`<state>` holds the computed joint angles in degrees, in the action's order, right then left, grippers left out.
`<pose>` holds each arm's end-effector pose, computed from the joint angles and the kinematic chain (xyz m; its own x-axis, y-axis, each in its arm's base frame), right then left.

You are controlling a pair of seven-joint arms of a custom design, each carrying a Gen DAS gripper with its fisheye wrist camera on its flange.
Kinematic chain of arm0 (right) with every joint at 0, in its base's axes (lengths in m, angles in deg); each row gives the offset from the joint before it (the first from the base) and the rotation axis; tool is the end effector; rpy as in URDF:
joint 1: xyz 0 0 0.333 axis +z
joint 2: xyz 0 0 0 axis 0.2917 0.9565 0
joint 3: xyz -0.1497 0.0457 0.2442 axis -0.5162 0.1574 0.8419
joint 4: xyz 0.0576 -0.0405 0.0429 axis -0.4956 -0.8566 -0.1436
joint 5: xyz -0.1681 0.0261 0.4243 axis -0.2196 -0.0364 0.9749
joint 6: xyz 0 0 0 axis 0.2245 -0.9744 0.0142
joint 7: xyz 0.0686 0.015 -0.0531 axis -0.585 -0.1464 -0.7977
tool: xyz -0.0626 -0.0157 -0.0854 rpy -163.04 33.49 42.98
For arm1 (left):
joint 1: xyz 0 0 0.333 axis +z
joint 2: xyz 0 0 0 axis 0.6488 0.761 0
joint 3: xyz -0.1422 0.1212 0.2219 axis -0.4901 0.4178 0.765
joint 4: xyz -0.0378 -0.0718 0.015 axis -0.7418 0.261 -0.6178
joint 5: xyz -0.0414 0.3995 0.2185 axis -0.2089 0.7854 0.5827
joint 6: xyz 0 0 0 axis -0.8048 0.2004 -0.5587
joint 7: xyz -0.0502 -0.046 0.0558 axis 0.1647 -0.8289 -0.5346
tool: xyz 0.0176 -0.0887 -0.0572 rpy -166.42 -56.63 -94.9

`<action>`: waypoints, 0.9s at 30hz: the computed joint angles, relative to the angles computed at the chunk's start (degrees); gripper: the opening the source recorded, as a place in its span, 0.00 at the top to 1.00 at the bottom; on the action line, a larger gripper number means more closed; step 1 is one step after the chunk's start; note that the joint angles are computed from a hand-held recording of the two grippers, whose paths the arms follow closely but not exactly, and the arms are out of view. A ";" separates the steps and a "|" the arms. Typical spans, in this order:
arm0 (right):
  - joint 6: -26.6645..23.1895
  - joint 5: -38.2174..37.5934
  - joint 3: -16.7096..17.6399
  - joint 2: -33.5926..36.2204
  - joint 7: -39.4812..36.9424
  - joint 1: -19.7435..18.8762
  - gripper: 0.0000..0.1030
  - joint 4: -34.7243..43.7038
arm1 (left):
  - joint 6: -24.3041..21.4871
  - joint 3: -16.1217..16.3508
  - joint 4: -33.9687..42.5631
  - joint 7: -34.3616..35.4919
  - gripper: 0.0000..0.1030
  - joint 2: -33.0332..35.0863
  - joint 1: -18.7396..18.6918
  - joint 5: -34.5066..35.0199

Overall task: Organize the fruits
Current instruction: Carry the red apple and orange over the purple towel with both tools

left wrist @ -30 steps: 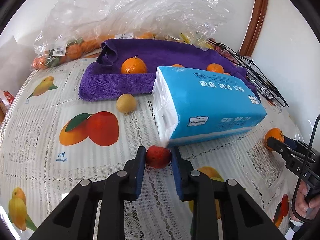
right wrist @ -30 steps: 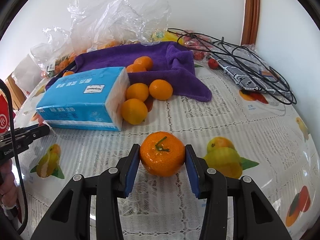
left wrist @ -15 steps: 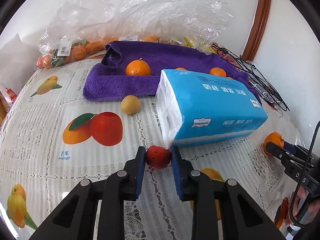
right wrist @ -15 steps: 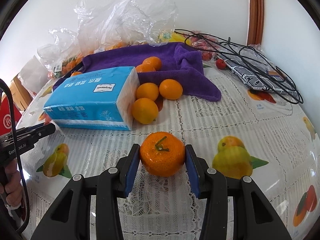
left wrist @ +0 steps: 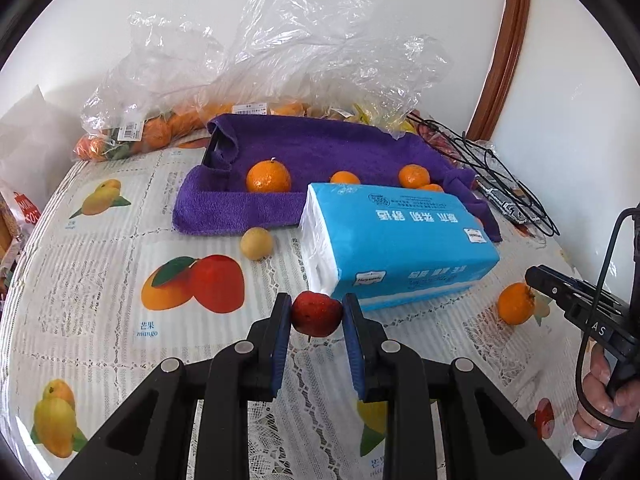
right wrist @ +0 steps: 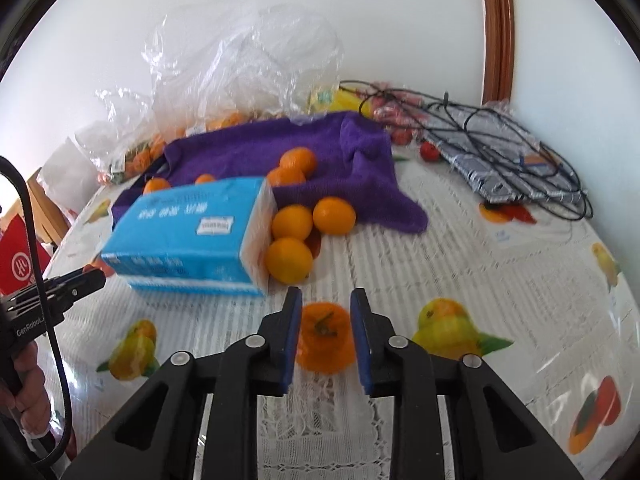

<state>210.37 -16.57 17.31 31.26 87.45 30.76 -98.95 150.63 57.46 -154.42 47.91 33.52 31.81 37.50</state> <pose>0.6238 0.1526 0.4490 0.3895 -0.9166 -0.0896 -0.6908 -0.2264 -0.6866 0.5447 -0.2803 0.4378 0.1888 -0.9671 0.1703 -0.6747 -0.2537 -0.6932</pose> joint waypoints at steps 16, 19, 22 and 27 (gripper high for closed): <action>-2.59 -5.92 1.10 3.68 2.04 -1.28 0.56 1.38 | 0.77 0.04 -0.33 -0.51 0.76 0.05 0.32 -0.86; -1.87 -4.27 1.48 3.43 0.83 -1.61 0.57 0.79 | 1.05 0.01 -0.40 -0.83 0.76 -0.15 0.34 -0.63; -1.22 -3.22 1.48 2.74 0.51 -1.69 0.57 0.37 | 0.77 -0.08 0.00 -0.95 0.76 -0.10 0.32 -0.35; -1.72 2.30 1.28 1.04 -4.99 -1.09 0.57 0.64 | 0.51 -0.14 1.83 -0.62 0.76 0.54 0.14 0.34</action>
<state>208.65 -14.27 18.59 32.29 82.46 29.67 -98.31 151.14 57.31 -152.59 47.29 34.06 31.95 37.84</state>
